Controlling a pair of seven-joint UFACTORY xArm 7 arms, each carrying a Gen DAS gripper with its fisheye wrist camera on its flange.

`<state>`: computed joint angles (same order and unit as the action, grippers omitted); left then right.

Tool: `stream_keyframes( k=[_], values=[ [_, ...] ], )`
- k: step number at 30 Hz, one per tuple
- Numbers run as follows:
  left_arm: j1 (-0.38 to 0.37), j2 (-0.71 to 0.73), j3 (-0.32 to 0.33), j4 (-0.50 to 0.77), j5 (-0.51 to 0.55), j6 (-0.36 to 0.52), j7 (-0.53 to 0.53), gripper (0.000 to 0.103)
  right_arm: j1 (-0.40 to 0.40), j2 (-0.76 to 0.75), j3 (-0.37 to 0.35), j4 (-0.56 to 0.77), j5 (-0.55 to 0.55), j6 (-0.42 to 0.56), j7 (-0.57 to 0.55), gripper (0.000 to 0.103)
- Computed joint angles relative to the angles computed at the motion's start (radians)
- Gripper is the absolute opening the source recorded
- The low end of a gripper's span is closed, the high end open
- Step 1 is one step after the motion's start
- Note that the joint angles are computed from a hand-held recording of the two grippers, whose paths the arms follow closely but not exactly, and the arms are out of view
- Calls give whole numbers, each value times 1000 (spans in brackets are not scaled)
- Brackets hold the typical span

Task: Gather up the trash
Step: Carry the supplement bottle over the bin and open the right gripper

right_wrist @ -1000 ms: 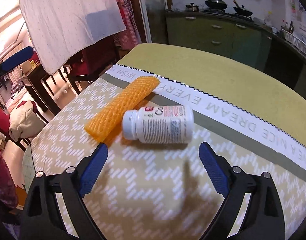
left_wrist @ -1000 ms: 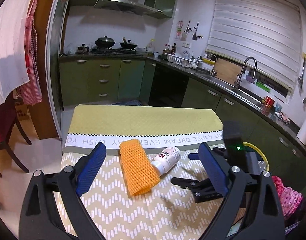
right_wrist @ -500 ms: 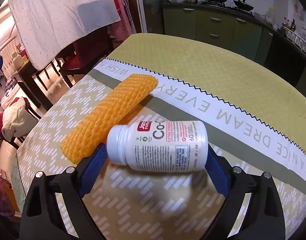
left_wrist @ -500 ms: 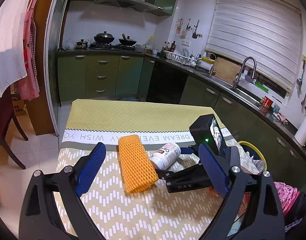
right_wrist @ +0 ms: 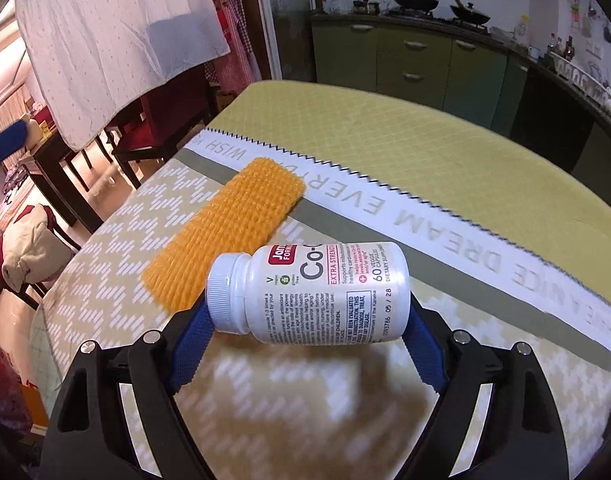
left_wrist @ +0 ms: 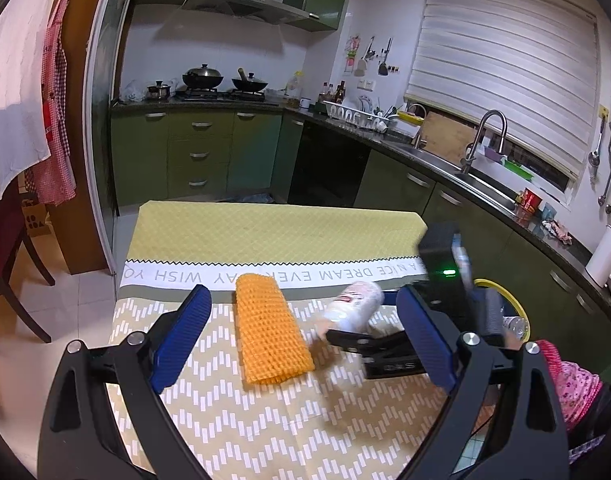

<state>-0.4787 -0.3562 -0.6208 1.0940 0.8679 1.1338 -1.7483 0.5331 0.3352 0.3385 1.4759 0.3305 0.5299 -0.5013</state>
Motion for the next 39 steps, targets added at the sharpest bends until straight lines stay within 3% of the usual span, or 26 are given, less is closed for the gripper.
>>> stream_keyframes(
  k=[5, 7, 10, 13, 18, 23, 32, 35, 39],
  values=[
    [-6, 34, -6, 25, 21, -5, 4, 89, -102, -196, 1, -194, 198, -36, -127, 84],
    [-14, 52, -1, 38, 30, -5, 6, 90, -130, -282, -39, -273, 282, -47, -166, 84],
    [-32, 85, 12, 61, 44, -5, 9, 90, -151, -371, -116, -360, 321, -68, -167, 84],
    [-56, 119, 28, 86, 65, -6, 11, 90, -201, -412, -190, -412, 247, -98, -71, 84],
    [-108, 183, 64, 134, 98, -5, 15, 90, -318, -375, -265, -420, 13, -106, 133, 84],
    [-167, 244, 107, 190, 113, 15, 43, 90, -385, -310, -288, -389, -72, -97, 185, 84],
    [-243, 302, 169, 245, 115, 34, 76, 90, -462, -193, -287, -312, -82, -125, 217, 90],
    [-260, 315, 182, 257, 112, 44, 84, 90, -483, -262, -264, -374, 9, -141, 154, 90],
    [-267, 320, 201, 251, 94, 35, 83, 90, -446, -419, -273, -521, 137, -173, 35, 91]
  ],
)
